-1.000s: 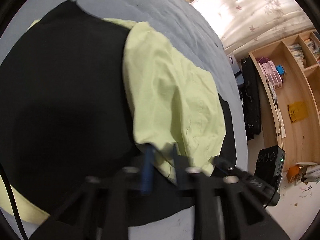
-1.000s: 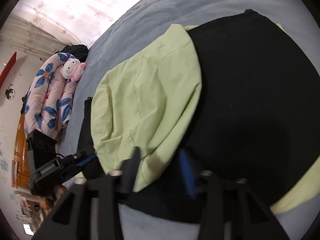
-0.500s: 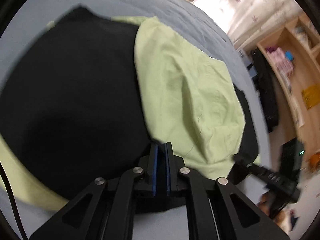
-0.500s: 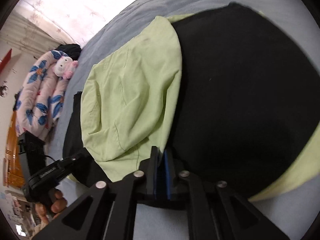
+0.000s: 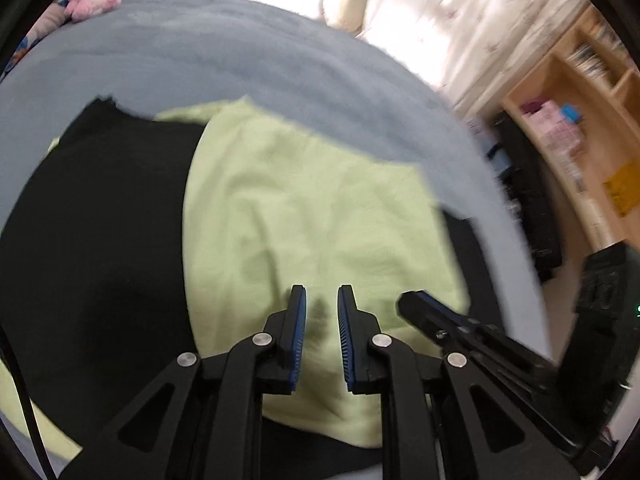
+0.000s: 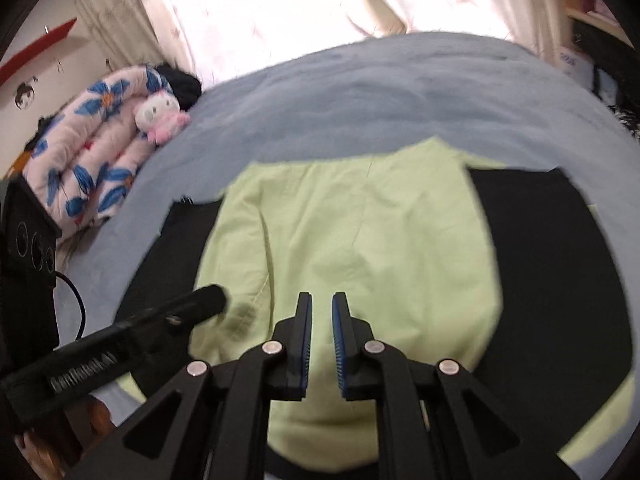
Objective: Fold large clothes
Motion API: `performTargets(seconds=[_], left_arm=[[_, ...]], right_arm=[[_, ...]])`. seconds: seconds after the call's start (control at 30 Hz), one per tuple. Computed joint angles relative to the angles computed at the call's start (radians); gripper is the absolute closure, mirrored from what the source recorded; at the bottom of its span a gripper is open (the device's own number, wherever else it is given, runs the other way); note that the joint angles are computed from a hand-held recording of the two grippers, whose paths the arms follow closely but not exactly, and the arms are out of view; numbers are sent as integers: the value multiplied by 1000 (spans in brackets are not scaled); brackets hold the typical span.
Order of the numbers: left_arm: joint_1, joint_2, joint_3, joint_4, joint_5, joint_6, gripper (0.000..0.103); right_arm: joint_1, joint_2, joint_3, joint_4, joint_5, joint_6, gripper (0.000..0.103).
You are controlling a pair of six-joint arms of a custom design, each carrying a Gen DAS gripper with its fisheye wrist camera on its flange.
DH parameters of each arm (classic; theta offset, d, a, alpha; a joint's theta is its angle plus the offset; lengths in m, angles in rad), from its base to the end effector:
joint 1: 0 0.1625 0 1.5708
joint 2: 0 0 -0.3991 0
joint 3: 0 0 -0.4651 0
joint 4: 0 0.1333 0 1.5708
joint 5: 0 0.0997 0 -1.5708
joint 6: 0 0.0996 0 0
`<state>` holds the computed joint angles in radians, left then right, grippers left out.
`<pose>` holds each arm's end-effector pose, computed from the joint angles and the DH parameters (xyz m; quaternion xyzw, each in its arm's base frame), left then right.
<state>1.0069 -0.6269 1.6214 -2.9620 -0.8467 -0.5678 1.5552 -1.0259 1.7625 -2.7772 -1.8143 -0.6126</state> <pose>-0.2043 -0.6960 -0.0236 -0.0716 0.9167 -0.3417 0.1943 0.0986 -0.6857 0.1503 0.2569 -0.9310 0.1832 0.1837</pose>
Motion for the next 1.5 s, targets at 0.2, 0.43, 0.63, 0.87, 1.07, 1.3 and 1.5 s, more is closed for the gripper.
performTargets(seconds=[0.2, 0.43, 0.63, 0.87, 1.07, 1.3, 1.5], left_arm=[[52, -10, 38, -36, -63, -5, 102], [27, 7, 13, 13, -1, -6, 102], [-22, -31, 30, 114, 48, -62, 100], [-124, -136, 126, 154, 90, -125, 99], [-219, -238, 208, 234, 118, -226, 98], [-312, -343, 316, 313, 133, -328, 88], [-328, -423, 405, 328, 74, -404, 80]], right_arm=[[-105, -7, -28, 31, 57, 6, 103], [-104, -37, -8, 44, 47, 30, 101], [-71, -85, 13, 90, 20, 87, 100], [-49, -275, 120, 172, 97, 117, 100], [-9, -489, 224, 255, 161, 96, 100], [47, -669, 298, 315, 137, 60, 79], [59, -748, 310, 490, 145, 64, 73]])
